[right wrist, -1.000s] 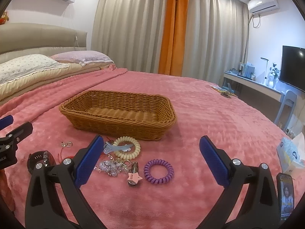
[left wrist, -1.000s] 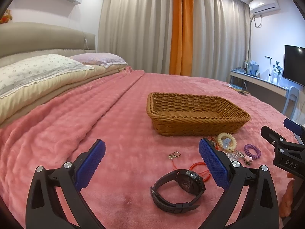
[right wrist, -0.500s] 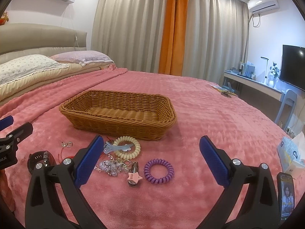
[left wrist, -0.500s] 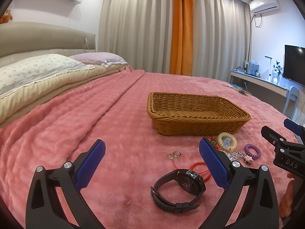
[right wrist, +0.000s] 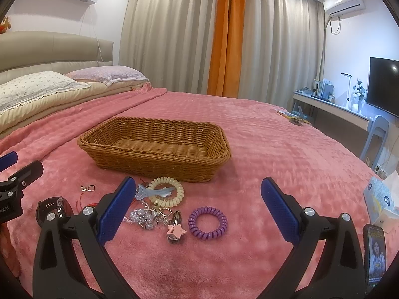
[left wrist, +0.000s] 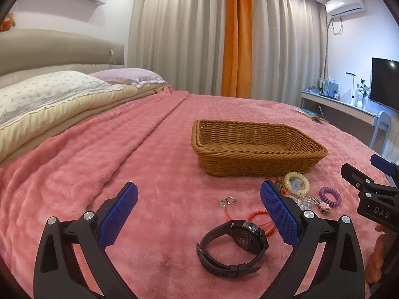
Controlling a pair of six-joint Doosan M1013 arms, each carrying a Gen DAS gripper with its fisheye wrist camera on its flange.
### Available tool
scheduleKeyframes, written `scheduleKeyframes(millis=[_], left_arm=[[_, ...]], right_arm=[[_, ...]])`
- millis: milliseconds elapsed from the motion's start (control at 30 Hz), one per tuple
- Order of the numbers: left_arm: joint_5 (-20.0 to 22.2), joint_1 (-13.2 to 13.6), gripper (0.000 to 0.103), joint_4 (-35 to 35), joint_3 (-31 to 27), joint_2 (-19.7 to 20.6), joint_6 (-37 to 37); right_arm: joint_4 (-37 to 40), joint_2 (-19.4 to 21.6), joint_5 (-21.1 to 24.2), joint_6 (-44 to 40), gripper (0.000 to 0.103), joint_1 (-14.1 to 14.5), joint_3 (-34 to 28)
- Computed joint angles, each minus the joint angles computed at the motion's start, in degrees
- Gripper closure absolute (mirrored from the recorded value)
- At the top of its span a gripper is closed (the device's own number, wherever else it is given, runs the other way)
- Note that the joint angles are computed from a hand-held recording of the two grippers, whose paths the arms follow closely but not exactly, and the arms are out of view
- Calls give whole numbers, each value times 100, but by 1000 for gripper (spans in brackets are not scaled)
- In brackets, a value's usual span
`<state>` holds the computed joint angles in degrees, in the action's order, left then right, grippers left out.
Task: Organize jewelry
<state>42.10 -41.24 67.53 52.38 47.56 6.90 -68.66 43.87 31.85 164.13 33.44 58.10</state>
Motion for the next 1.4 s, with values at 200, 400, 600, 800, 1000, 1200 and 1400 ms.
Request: scheduleKeyframes(millis=[200,400,600,800,1000,1200,1400], left_arm=[[2,0,7,-10,-10,4,17],[-2,-3,7,2,6,0,16],[0,-4,7,0,11,0,16],[2,-4,7,-2,3,3,26],[5,-4,7,-11,-4,4,36],[7,-5,7,-14,-5,5,40],[13,-6,7,-24,-14,8,50]], right_arm=[[71,-8,-24,10,6,-8,19],[56,-7,-12,21,6,-15,19],[105,-9,-21,-12,6,-18,14],[108,-15,-24,-32,6,-18,21],[111,-14,-23,-35,6,-18,19],[118,-13,-21,-42,6,-18,15],[141,5,39,-121,6,-1,-17]])
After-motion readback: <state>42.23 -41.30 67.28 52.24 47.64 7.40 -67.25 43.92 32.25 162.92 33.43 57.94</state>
